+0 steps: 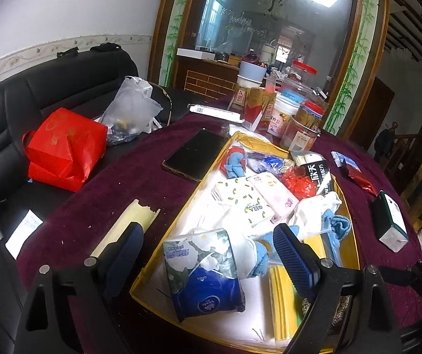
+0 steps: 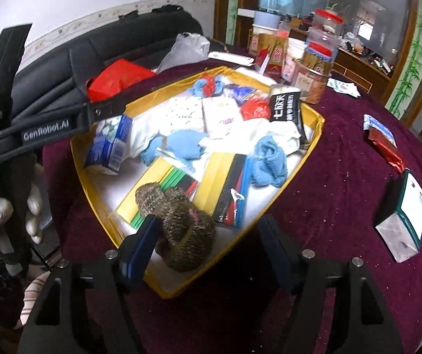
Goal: Organize soft objects
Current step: 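Lower both items into the tray and open both tools to release them, then lift both open tools up and away from the tray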
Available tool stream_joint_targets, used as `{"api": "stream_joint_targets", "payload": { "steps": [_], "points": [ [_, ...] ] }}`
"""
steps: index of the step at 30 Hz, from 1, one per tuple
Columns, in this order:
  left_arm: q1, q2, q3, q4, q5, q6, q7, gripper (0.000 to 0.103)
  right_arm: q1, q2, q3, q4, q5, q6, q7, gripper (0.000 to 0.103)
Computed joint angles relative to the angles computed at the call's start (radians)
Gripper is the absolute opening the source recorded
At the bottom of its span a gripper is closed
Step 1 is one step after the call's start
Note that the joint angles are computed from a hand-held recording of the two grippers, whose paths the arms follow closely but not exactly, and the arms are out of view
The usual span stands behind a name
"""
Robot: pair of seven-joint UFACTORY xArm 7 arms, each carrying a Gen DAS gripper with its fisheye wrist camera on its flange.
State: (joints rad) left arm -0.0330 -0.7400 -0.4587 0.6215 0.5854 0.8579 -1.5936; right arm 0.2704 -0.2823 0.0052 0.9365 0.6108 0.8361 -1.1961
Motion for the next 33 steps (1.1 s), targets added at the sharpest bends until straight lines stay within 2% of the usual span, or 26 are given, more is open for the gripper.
{"api": "stream_joint_targets", "payload": {
  "steps": [5,7,10,13,18,22,33],
  "points": [
    [0.006,0.012,-0.038,0.039,0.023,0.063,-0.003,0.092,0.015,-0.015,0.017,-0.024,0.012,-0.044,0.003,0.070],
    [0.004,0.022,-0.056,0.062,0.033,0.106,-0.005,0.093,0.023,-0.029,0.054,-0.070,-0.026,-0.157,0.021,0.070],
    [-0.005,0.058,-0.082,0.109,0.051,0.177,0.003,0.095,0.049,-0.034,0.060,-0.106,-0.073,-0.243,0.039,0.073],
    [-0.027,0.091,-0.091,0.143,0.074,0.224,0.004,0.095,0.081,-0.054,0.001,-0.104,-0.035,-0.193,-0.002,0.073],
    [-0.065,0.162,-0.101,0.210,0.123,0.286,-0.007,0.096,0.078,-0.095,-0.062,-0.110,0.043,-0.165,-0.072,0.074],
    [-0.099,0.239,-0.118,0.285,0.173,0.346,-0.008,0.096,0.042,-0.090,-0.102,-0.083,0.090,-0.128,-0.086,0.078],
    [-0.209,0.456,-0.138,0.482,0.300,0.504,0.005,0.097,-0.071,-0.067,-0.142,-0.048,0.158,-0.048,-0.122,0.079]
  ]
}}
